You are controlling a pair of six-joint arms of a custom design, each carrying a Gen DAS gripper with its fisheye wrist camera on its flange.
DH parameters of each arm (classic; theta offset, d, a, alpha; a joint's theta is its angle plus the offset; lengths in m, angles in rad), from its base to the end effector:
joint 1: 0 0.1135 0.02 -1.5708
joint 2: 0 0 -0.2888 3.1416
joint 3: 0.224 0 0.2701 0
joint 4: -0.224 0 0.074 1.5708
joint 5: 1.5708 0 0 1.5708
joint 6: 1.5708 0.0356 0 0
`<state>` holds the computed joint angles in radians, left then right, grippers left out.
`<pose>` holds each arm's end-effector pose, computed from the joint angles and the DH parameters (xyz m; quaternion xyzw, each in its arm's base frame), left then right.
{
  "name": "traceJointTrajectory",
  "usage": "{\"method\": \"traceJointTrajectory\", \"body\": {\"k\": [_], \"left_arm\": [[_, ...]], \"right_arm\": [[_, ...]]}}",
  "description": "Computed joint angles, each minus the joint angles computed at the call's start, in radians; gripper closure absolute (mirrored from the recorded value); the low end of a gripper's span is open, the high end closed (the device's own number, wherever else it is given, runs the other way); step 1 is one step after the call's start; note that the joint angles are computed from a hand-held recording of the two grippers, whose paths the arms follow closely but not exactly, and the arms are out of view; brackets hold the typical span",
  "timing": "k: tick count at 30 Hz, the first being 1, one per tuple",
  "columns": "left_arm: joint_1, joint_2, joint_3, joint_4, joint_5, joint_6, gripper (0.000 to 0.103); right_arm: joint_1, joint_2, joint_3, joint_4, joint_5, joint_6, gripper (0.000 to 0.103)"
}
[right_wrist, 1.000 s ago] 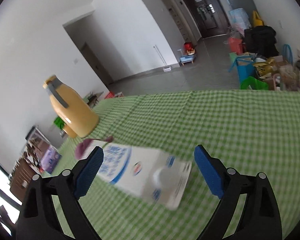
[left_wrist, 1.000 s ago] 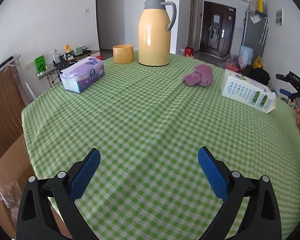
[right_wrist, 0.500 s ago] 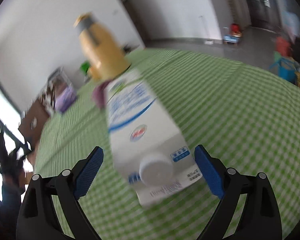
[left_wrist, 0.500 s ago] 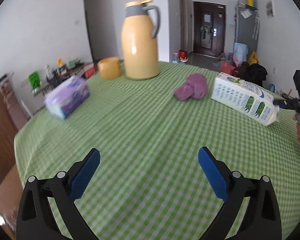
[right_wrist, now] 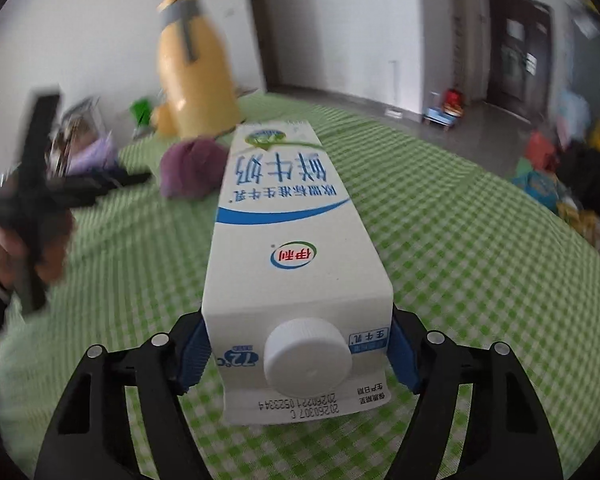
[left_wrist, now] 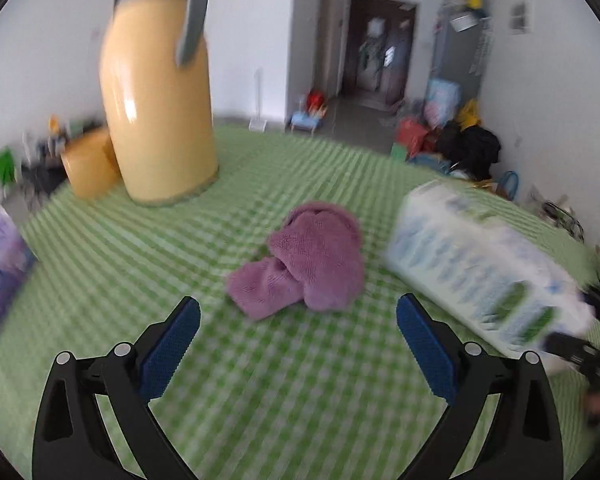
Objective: Collect trash
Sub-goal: 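Grasp the white milk carton with the right gripper while the left gripper grasps the purple cloth, then carry the milk carton and purple cloth into the box and open both grippers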
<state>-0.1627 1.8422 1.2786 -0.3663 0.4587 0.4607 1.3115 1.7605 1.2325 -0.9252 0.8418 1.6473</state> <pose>0.4074 -0.0828 0.2169 0.3516 0.8577 -0.1678 0.3354 0.1138 0.3253 0.2192 0.1759 0.8943 0.0162 0.4111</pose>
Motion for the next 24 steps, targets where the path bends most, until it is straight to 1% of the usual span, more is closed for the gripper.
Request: {"method": "traceJointTrajectory", "body": {"k": [1, 3, 4, 5, 6, 7, 8, 9, 10, 13, 14, 15, 17, 18, 19, 20, 21, 22, 24], "left_arm": [[-0.02, 0.031, 0.022, 0.005, -0.044, -0.037, 0.008], [-0.042, 0.079, 0.058, 0.018, -0.073, -0.087, 0.008], [-0.044, 0.093, 0.067, 0.029, -0.054, -0.116, 0.008], [-0.046, 0.099, 0.07, 0.039, -0.036, -0.137, 0.011], [-0.045, 0.097, 0.068, 0.046, -0.012, -0.147, 0.038], [-0.034, 0.093, 0.064, 0.047, 0.039, -0.15, 0.057], [-0.028, 0.087, 0.065, 0.033, 0.075, -0.158, 0.073], [-0.028, 0.084, 0.074, 0.004, 0.084, -0.155, 0.078], [-0.025, 0.079, 0.084, -0.034, 0.103, -0.128, 0.079], [0.008, -0.006, 0.02, -0.041, 0.118, -0.062, 0.081], [0.026, -0.042, -0.002, -0.044, 0.122, -0.051, 0.081], [0.058, -0.086, -0.014, -0.074, 0.129, -0.029, 0.081], [0.128, -0.143, -0.007, -0.152, 0.176, 0.011, 0.082], [0.205, -0.194, -0.008, -0.21, 0.235, 0.068, 0.082], [0.257, -0.219, -0.001, -0.244, 0.267, 0.106, 0.082], [0.358, -0.251, 0.017, -0.317, 0.323, 0.181, 0.082], [0.424, -0.243, 0.059, -0.393, 0.375, 0.258, 0.082], [0.541, -0.236, 0.118, -0.492, 0.414, 0.341, 0.082], [0.726, -0.147, 0.282, -0.703, 0.493, 0.525, 0.081]], "right_arm": [[0.009, -0.012, -0.004, -0.026, 0.016, 0.047, 0.033], [0.025, -0.034, -0.01, -0.082, 0.041, 0.137, 0.033], [0.031, -0.041, -0.014, -0.101, 0.053, 0.172, 0.033], [0.038, -0.051, -0.021, -0.113, 0.068, 0.206, 0.033], [0.056, -0.059, -0.027, -0.132, 0.077, 0.241, 0.033], [0.062, -0.064, -0.03, -0.137, 0.084, 0.251, 0.033], [0.066, -0.067, -0.031, -0.141, 0.088, 0.26, 0.033], [0.072, -0.058, -0.019, -0.152, 0.087, 0.263, 0.033], [0.067, -0.067, -0.024, -0.152, 0.087, 0.254, 0.033], [0.066, -0.078, -0.01, -0.172, 0.109, 0.268, 0.033], [0.055, -0.082, 0.003, -0.177, 0.114, 0.252, 0.033], [0.057, -0.073, 0.037, -0.224, 0.118, 0.256, 0.034], [0.065, -0.061, 0.102, -0.324, 0.129, 0.292, 0.034], [0.071, -0.051, 0.134, -0.365, 0.135, 0.312, 0.034], [0.075, -0.031, 0.175, -0.406, 0.139, 0.316, 0.034], [0.078, -0.004, 0.225, -0.446, 0.143, 0.301, 0.034], [0.077, 0.007, 0.247, -0.448, 0.145, 0.275, 0.034], [0.075, 0.025, 0.283, -0.436, 0.144, 0.223, 0.034], [0.073, 0.101, 0.415, -0.437, 0.156, 0.104, 0.034]]}}
